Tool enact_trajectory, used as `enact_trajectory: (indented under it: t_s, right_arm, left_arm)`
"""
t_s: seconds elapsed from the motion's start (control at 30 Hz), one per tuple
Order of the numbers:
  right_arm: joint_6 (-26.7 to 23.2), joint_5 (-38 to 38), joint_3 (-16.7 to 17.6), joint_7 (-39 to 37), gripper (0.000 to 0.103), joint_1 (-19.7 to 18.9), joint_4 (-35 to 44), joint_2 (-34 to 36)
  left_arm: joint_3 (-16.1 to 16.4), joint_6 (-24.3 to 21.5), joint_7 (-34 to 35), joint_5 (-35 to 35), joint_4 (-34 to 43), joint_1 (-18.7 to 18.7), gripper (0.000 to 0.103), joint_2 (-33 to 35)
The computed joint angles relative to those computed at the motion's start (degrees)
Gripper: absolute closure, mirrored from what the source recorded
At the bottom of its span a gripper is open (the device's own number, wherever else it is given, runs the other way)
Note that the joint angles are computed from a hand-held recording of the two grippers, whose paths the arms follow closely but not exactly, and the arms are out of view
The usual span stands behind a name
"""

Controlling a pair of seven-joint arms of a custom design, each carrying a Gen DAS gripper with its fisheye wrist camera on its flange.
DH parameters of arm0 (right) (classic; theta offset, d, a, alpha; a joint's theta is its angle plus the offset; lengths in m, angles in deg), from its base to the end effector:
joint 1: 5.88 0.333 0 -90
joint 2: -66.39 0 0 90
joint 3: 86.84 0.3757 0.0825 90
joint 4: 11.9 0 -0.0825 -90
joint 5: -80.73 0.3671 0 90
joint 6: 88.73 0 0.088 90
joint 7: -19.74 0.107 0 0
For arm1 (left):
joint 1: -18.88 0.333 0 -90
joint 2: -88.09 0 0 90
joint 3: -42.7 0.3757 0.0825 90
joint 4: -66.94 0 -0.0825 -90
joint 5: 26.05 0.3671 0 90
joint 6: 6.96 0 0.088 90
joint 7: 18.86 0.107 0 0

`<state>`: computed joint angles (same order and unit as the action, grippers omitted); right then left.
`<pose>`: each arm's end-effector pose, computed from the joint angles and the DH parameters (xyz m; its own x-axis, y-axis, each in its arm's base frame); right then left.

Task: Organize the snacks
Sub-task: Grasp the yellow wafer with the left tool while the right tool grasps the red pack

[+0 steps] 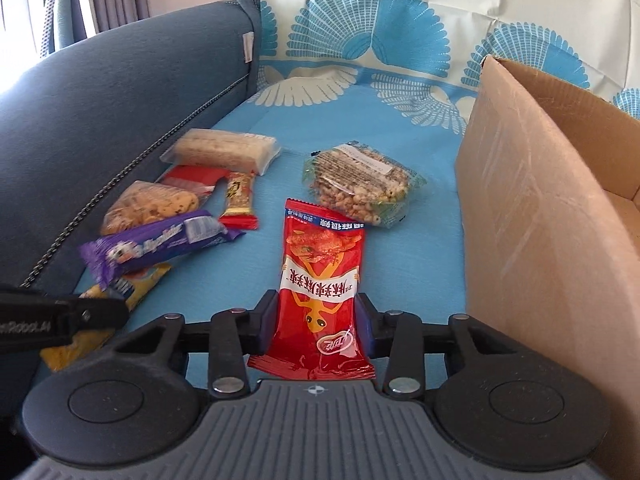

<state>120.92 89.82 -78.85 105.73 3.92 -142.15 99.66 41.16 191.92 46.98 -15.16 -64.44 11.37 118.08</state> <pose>0.5750 0.1544 0.2634 0.1825 -0.9807 -0.0708 -0.6948 -0.0777 -0.7150 0.5771 -0.1133 0.2641 0.0043 -0.9788 0.2049 -0.8108 -0.1233 -0.5722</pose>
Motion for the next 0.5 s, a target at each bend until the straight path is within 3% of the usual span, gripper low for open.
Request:
enact_trajectory:
  t_s: [0.07, 0.17, 0.27, 0.5]
  right_arm:
    - [-0.3, -1.6, 0.8, -0.1, 0.063, -1.0, -2.0, -1.7]
    - [1.3, -3.2, 0.5, -1.6, 0.063, -0.8, -5.8, -4.3]
    - [1.5, -6.8, 2.2, -0.5, 0.063, -3.0, -9.4, -7.0]
    - [4.5, -7.3, 0.4, -1.0, 0.063, -0.5, -16.9, -11.8]
  left_arm:
    - [-4.1, -0.4, -1.1, 2.9, -0.1, 4.6, 0.090, -0.2]
    - [-14.5, -3.6, -4.4, 10.5, 0.0, 16.3, 0.090, 0.2]
    - [-20.9, -4.7, -6.6, 15.1, -1.2, 23.3, 0.090, 0.2]
    - [-22.2, -4.7, -9.0, 19.2, -3.1, 24.5, 0.090, -1.2]
